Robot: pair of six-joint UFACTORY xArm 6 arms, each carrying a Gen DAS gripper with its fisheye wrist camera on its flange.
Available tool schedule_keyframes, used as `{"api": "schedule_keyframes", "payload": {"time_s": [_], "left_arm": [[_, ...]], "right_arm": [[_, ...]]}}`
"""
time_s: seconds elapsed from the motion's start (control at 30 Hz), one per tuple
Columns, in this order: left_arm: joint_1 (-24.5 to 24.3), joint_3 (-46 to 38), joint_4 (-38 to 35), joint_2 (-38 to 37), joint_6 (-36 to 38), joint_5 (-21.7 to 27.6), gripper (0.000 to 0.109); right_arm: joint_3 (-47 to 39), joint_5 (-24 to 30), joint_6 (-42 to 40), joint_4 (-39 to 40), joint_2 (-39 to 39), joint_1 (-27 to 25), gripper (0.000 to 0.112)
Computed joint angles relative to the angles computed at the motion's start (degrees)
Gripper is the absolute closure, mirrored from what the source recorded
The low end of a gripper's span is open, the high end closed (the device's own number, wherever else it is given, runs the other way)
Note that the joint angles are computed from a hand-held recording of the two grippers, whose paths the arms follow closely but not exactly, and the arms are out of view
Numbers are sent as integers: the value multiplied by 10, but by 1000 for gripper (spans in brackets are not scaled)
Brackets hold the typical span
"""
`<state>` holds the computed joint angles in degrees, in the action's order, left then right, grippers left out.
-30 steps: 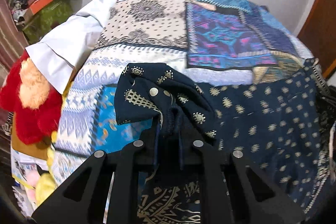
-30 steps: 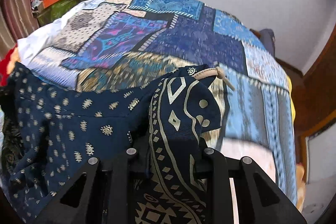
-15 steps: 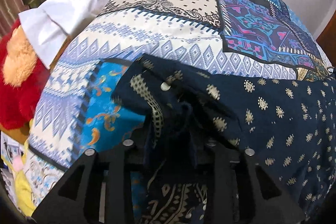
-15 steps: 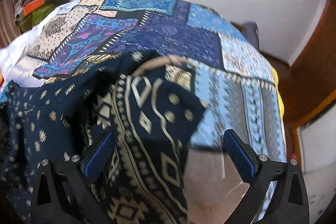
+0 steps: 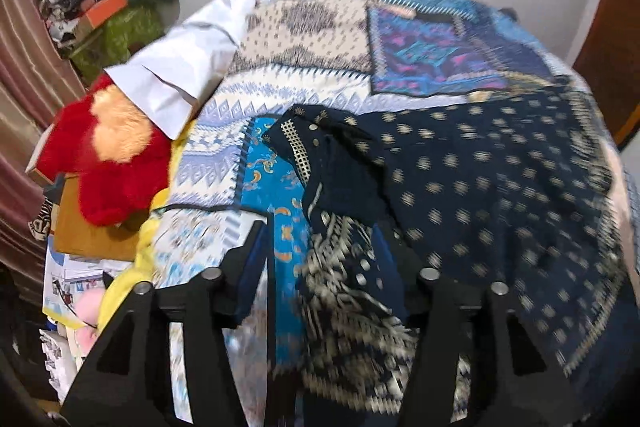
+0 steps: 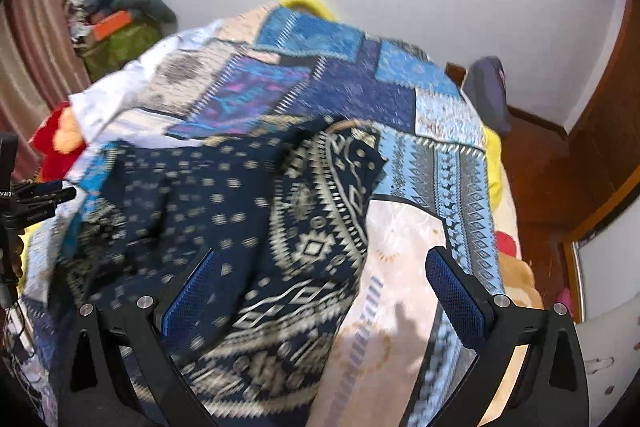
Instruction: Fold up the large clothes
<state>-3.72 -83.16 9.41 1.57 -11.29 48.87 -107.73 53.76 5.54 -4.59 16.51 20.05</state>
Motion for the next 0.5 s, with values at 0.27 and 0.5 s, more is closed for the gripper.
{"api": "schedule_keyframes", "payload": {"time_s": [0.27, 0.5], "left_arm": [[-23, 131, -9, -165, 25, -15, 27], [-31, 245, -28, -283, 25, -8, 17]], "right_arm": [[147, -20, 18, -3, -154, 45, 10], [270, -23, 39, 22, -260, 71, 10]]}}
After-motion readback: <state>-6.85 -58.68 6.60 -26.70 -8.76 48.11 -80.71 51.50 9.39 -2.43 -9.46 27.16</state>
